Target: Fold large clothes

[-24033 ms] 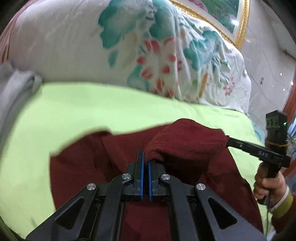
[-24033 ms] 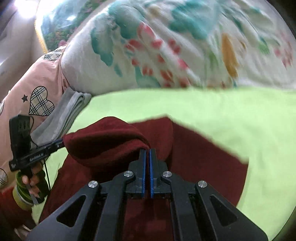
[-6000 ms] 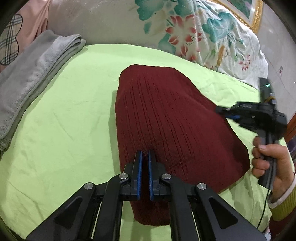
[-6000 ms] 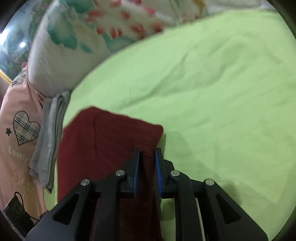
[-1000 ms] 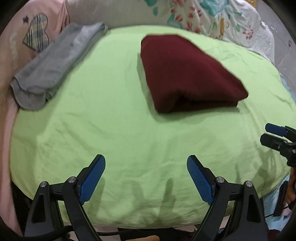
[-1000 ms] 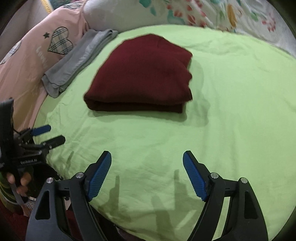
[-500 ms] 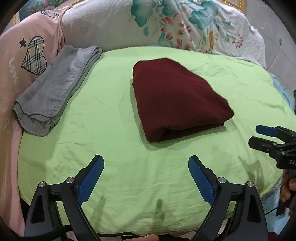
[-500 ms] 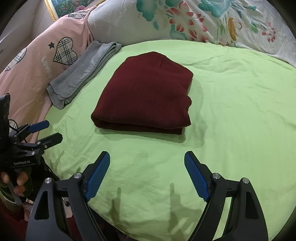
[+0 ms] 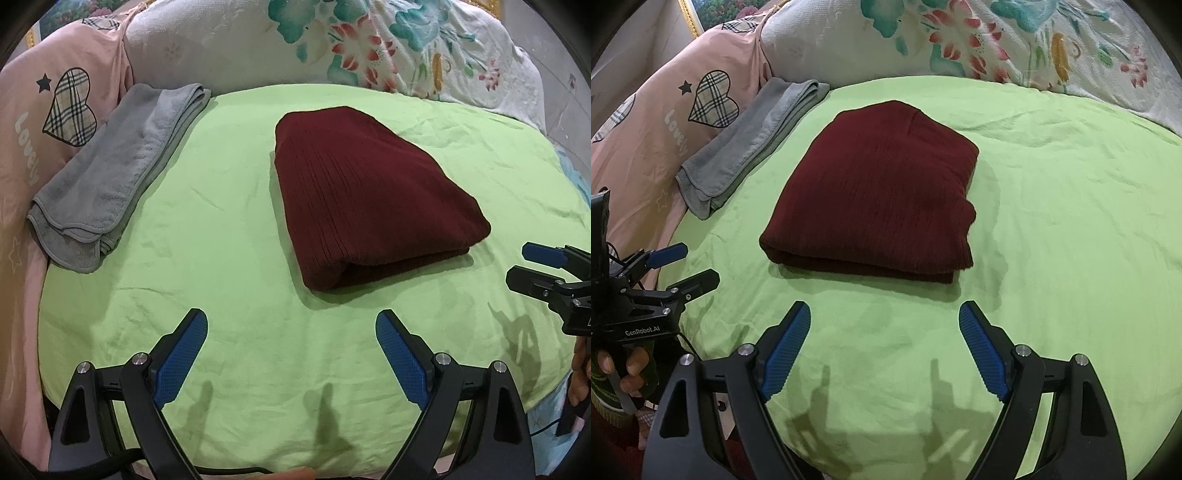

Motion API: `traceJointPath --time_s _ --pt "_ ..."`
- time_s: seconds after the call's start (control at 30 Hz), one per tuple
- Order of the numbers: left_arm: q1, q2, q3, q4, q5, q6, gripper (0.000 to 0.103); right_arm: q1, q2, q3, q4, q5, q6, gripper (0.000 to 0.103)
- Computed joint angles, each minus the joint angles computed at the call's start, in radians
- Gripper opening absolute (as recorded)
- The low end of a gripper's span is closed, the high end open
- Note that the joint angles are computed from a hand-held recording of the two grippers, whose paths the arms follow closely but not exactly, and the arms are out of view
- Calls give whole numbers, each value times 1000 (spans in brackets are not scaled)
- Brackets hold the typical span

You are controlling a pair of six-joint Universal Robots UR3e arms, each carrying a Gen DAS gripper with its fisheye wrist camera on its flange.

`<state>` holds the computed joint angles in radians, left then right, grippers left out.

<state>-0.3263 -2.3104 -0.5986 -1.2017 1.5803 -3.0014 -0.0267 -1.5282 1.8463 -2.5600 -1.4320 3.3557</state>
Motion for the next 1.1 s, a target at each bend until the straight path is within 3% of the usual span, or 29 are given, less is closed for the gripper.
traceJointPath --time_s 0.4,1.1 --pt "-4 -98 183 -82 8 -16 93 2 58 -59 2 4 0 83" --pt "-16 -161 287 -122 7 -31 93 -23 81 -56 -11 28 0 83"
